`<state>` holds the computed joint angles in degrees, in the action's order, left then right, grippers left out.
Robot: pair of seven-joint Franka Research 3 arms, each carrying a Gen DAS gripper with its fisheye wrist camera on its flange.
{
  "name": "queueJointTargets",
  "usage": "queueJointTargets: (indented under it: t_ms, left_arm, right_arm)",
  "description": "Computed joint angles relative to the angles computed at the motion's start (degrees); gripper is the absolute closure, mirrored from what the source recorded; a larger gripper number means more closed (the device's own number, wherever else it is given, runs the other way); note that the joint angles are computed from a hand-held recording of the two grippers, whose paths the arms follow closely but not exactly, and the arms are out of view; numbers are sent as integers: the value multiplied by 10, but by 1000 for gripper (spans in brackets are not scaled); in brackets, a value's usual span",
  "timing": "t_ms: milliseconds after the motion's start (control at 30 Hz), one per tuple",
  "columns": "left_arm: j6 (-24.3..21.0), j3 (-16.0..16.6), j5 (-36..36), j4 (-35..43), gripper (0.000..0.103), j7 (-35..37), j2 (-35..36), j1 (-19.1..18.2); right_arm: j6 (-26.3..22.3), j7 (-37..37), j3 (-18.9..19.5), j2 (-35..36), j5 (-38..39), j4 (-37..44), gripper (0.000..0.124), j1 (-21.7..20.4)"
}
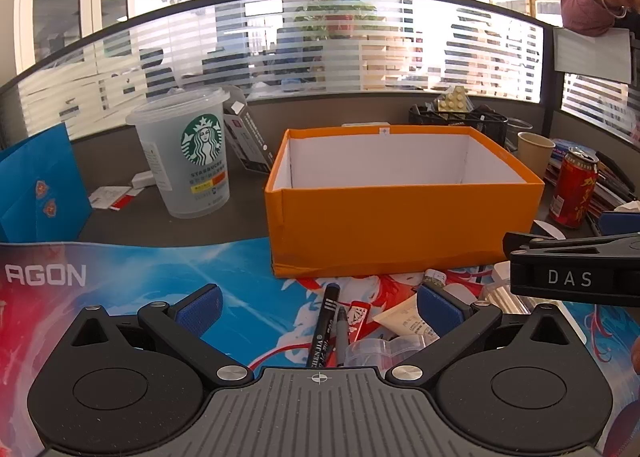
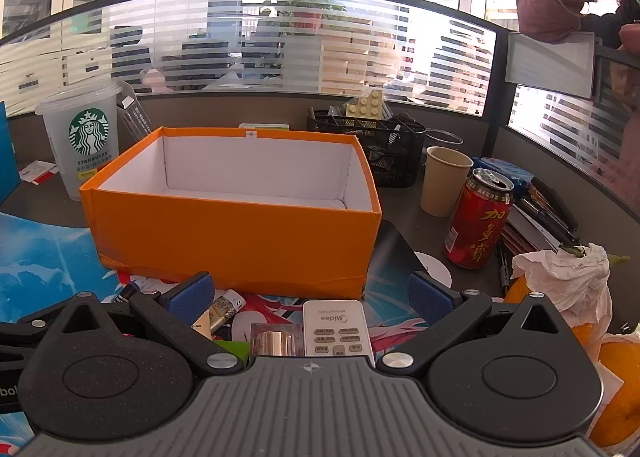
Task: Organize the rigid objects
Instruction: 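Move both tools down toward the loose items in front of the orange box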
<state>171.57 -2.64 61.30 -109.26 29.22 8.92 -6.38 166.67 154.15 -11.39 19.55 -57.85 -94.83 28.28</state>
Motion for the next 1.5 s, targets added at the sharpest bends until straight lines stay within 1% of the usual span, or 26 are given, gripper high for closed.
queueJointTargets:
  t_ms: [267, 367, 467, 667, 833, 1000, 1167, 1267, 1500]
  left_arm:
    - [-5, -4, -15, -3, 0, 13, -2, 0]
    - [0, -2, -10, -4, 0, 7, -2, -1]
    - [-6, -8, -38, -4, 0, 33, 0, 2]
    - [3, -4, -39, -10, 0, 31, -5, 1]
    - [20, -14, -109, -16, 0, 86, -1, 13]
    - [28, -4, -132, -20, 0, 86, -1, 7]
    - [26, -13, -184, -23, 0, 124, 0, 14]
    - [28, -4, -177, -22, 0, 119, 0, 6]
    - [26, -1, -173, -22, 0, 121, 1, 3]
  right_arm:
    - [2, -18, 3, -2, 15, -5, 21, -1]
    - [6, -25, 3, -3, 19, -7, 21, -2]
    - [3, -46, 8, -2, 40, -5, 21, -7]
    - [7, -56, 2, -4, 50, -8, 21, -2]
    - [6, -59, -2, -4, 49, -8, 21, 2]
    - [7, -55, -5, -3, 47, -7, 21, 5]
    - [5, -63, -1, -4, 54, -8, 21, 3]
    - [5, -62, -3, -4, 51, -9, 21, 5]
    - [6, -67, -1, -2, 54, -8, 21, 5]
